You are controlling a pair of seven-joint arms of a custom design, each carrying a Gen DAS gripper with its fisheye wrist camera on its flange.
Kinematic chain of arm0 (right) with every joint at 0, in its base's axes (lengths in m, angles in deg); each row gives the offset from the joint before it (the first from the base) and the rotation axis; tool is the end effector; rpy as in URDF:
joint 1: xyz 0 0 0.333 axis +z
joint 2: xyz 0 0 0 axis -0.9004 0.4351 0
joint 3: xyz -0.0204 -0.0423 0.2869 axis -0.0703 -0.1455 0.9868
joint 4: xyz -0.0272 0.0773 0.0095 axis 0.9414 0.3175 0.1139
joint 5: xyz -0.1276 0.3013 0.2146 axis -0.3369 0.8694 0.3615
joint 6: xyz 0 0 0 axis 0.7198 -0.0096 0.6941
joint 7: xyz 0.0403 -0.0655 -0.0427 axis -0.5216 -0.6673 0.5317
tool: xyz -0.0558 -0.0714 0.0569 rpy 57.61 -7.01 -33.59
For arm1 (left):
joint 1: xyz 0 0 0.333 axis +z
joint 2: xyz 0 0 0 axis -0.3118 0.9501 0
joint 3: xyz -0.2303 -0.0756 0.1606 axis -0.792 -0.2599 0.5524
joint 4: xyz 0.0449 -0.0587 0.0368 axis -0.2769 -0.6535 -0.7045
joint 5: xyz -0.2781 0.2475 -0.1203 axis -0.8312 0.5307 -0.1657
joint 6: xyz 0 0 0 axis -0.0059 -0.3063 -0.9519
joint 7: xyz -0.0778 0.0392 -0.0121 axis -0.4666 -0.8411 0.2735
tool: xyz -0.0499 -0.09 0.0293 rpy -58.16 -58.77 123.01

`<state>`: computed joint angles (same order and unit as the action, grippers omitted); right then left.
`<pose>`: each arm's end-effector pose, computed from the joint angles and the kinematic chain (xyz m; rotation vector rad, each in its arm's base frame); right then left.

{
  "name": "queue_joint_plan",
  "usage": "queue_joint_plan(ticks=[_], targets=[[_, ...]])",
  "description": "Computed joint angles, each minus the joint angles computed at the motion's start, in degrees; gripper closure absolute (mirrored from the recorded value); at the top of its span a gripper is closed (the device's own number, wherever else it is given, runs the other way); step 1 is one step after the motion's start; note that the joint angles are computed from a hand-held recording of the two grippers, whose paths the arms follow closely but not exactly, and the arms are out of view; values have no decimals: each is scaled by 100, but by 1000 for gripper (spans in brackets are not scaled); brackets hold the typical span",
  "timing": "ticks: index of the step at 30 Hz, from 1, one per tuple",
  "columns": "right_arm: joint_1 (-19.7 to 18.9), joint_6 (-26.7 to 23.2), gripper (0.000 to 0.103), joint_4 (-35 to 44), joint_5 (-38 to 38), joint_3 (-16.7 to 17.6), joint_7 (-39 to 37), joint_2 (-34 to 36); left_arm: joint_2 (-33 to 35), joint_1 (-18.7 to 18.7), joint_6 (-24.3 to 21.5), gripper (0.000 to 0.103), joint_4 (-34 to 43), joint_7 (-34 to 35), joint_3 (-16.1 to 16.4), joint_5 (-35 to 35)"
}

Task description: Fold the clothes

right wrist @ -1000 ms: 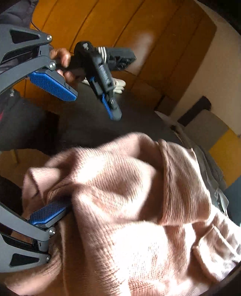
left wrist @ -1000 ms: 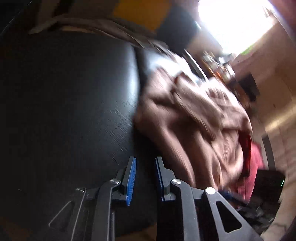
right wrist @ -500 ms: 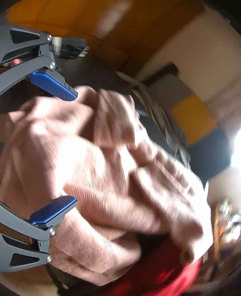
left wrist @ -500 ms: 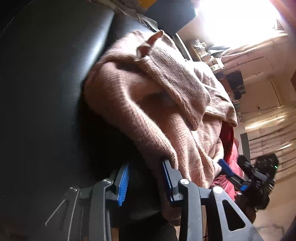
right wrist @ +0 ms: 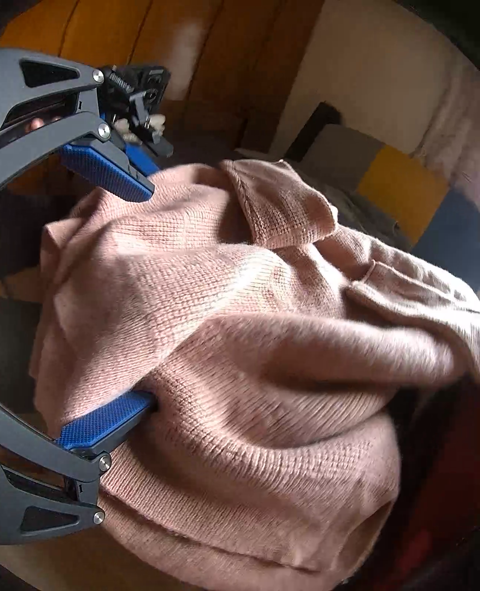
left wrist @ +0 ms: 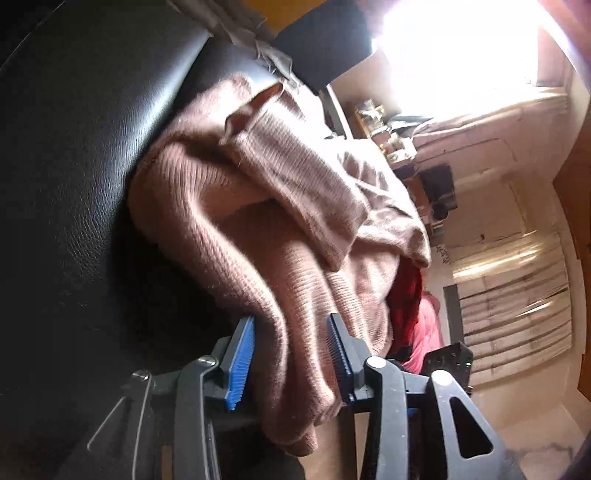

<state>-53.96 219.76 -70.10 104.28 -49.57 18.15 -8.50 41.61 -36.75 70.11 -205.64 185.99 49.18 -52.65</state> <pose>0.4520 0.0408 0.3833 -1.4590 1.8435 0.3236 0.4366 -0.1874 0.4002 2.0455 -1.5341 1.1988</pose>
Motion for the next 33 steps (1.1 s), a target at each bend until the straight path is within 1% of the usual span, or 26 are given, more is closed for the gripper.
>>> queue_joint_plan(ticks=[2, 3, 4, 5, 6, 7, 9, 11, 12, 13, 15, 16, 17, 18, 20, 22, 23, 24, 25, 26, 28, 29, 31, 32, 33], targets=[[-13, -249, 0, 12, -48, -39, 99, 17, 209, 50, -55, 62, 112, -428, -59, 545], [-41, -385, 0, 51, -238, -19, 182, 24, 296, 37, -20, 63, 169, -484, -80, 640], [-48, -356, 0, 49, -345, 31, 223, 1, 307, 12, 43, 65, 179, -409, -87, 610], [-62, -257, 0, 3, -489, 89, 246, -99, 274, 19, 48, 67, 153, -434, -87, 721], [-46, -106, 0, -3, -581, 138, 212, -177, 254, 20, 14, 71, 131, -449, -59, 758], [5, 26, 0, 19, -586, 150, 102, -226, 224, 17, -62, 74, 93, -403, 0, 652], [185, 205, 0, 159, -334, 92, -331, -208, 128, 54, -278, 79, -24, -231, 144, 323], [286, 438, 0, 279, -190, 104, -579, -102, -55, 148, -373, 82, -220, -38, 238, 19], [325, 554, 0, 363, -130, 117, -666, -15, -146, 194, -343, 87, -300, 34, 240, -19], [317, 664, 0, 546, -196, 168, -486, 225, -213, 224, -241, 94, -340, 79, 201, 40], [247, 703, 0, 885, -701, 357, 456, 739, -330, 242, -53, 95, -414, 126, 162, 172], [180, 683, 0, 1016, -746, 443, 722, 977, -369, 234, 4, 95, -440, 78, 156, 251], [313, 850, 0, 1026, -440, 417, 586, 1014, -448, 232, 48, 96, -483, 50, 182, 301], [354, 777, 0, 1061, -221, 413, 382, 1035, -570, 239, 77, 96, -541, 45, 243, 317], [433, 456, 0, 1174, 100, 450, 103, 1123, -850, 272, 159, 96, -671, -5, 358, 403], [506, 443, 0, 1217, 275, 554, 37, 1165, -1378, 399, 296, 96, -963, -209, 518, 704], [544, 300, 0, 1300, 452, 572, -67, 1244, -1675, 485, 357, 97, -1132, -387, 603, 920], [574, 155, 0, 1386, 623, 598, -166, 1328, -1949, 590, 430, 102, -1288, -584, 659, 1155], [596, 8, 0, 1474, 787, 629, -261, 1415, -2223, 739, 537, 103, -1449, -845, 652, 1443], [613, -113, 0, 1563, 901, 669, -329, 1502, -2512, 953, 634, 103, -1614, -1160, 599, 1786], [661, -75, 0, 1739, 669, 795, -223, 1640, -3171, 1618, 683, 103, -1961, -1899, 421, 2590], [694, 49, 0, 1799, 432, 859, -67, 1677, -3405, 1906, 648, 103, -2078, -2157, 354, 2912], [726, 65, 0, 1922, 103, 918, 88, 1755, -3811, 2471, 435, 103, -2286, -2605, 213, 3536], [729, -62, 0, 1984, -197, 931, 138, 1770, -3928, 2649, 233, 103, -2344, -2716, 211, 3815], [727, -153, 0, 1995, -481, 936, 184, 1749, -4015, 2814, -6, 98, -2402, -2798, 224, 4101]])
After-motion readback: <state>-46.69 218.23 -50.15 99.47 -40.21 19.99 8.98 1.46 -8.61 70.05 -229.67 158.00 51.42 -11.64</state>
